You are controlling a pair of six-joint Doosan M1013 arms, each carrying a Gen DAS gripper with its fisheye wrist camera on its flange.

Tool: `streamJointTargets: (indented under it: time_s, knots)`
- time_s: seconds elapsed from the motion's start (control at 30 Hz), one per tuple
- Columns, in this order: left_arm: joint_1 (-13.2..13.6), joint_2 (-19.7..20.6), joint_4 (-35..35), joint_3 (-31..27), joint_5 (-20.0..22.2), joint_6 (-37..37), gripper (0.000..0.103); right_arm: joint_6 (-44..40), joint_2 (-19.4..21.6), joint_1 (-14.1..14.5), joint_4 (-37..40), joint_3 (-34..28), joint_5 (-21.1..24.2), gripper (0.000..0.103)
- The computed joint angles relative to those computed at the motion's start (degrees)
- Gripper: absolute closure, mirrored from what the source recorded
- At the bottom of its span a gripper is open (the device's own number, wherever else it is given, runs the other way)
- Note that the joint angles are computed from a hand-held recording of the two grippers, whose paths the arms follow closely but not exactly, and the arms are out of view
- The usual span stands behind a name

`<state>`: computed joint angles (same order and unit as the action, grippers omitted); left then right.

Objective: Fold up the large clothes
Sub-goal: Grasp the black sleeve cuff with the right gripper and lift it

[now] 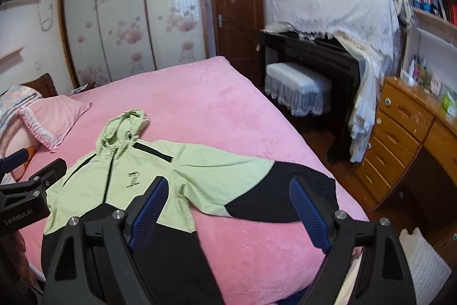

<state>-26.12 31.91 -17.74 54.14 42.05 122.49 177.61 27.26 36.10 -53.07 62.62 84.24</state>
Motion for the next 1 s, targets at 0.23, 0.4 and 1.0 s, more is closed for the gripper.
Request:
streamJointTargets:
  time_s: [0.23,0.4,1.0]
  knots:
    - [-2.60,3.31,-3.10,-1.64,0.79,4.48,0.001,6.63,-2.23,-3.50,5.39,6.89,-1.45,0.015]
    - [-4.16,7.85,-1.71,-6.47,4.83,0.69,0.001,14.36,-3.55,-6.23,9.70,11.40,-2.48,0.015]
    - [-7.04,19.69,2.17,-18.66,14.26,-6.33,0.001,49.59,-9.58,-12.91,15.83,31.75,-26.41,0.021]
